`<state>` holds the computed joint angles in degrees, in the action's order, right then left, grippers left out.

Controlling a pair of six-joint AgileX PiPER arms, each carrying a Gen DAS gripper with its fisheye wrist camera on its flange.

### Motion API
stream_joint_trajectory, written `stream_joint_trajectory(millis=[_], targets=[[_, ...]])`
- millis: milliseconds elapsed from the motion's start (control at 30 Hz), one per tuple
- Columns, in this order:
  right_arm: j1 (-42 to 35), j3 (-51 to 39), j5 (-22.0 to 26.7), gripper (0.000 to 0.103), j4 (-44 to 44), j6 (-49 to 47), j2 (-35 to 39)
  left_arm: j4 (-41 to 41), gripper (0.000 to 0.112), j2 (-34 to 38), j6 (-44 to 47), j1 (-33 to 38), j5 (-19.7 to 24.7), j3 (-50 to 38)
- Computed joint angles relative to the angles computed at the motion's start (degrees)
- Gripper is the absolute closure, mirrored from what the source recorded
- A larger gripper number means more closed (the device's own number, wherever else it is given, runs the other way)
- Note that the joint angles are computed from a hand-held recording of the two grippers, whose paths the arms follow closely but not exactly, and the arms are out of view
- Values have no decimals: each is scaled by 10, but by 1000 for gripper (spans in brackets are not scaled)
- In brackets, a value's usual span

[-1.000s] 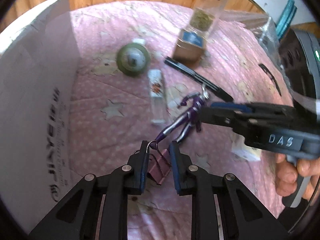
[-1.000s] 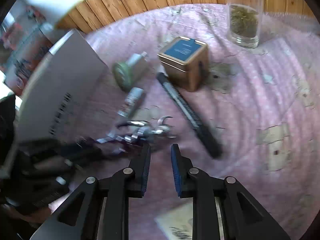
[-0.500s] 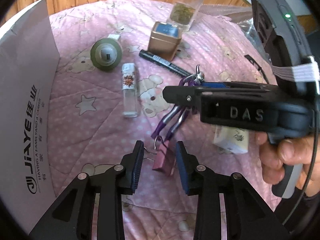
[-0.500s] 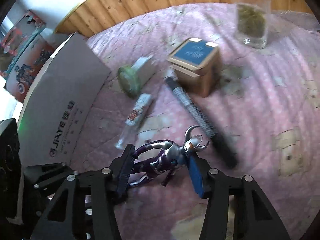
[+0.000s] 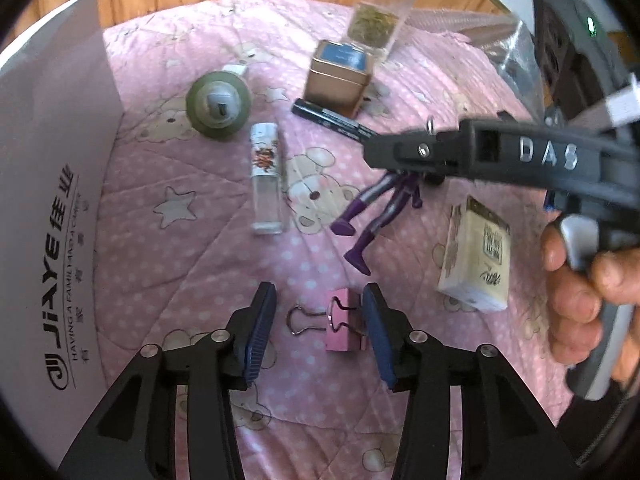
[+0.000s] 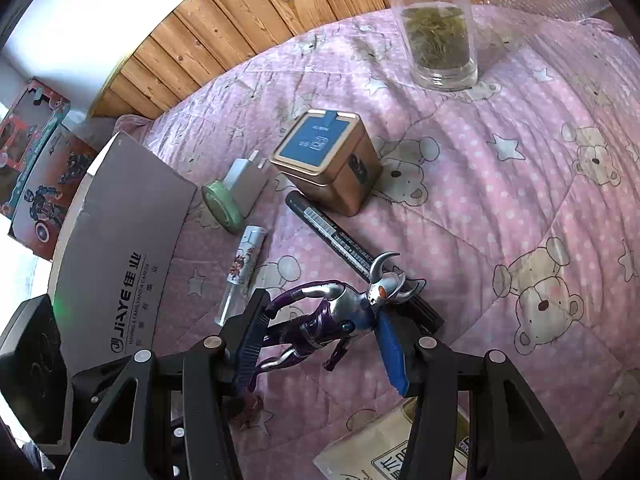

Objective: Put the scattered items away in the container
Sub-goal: 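Grasp the pink binder clip with the left gripper while the right gripper grasps the purple figure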

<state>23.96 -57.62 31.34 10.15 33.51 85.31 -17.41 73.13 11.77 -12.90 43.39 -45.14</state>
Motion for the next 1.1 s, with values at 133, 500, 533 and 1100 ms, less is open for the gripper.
stream_joint_trajectory(millis=[133, 500, 533, 1100], targets=[[17, -48, 39, 50, -52, 10, 26, 1, 65, -6, -1, -13, 5, 3], [49, -66, 60, 45, -122, 8, 64, 75, 67, -30, -63, -69, -12, 17], [44, -65, 65, 44, -124, 17, 61, 85, 68, -36, -72, -64, -8, 17], [48, -25, 10, 51, -194, 140, 52, 33, 68, -86, -32, 12, 74, -40]])
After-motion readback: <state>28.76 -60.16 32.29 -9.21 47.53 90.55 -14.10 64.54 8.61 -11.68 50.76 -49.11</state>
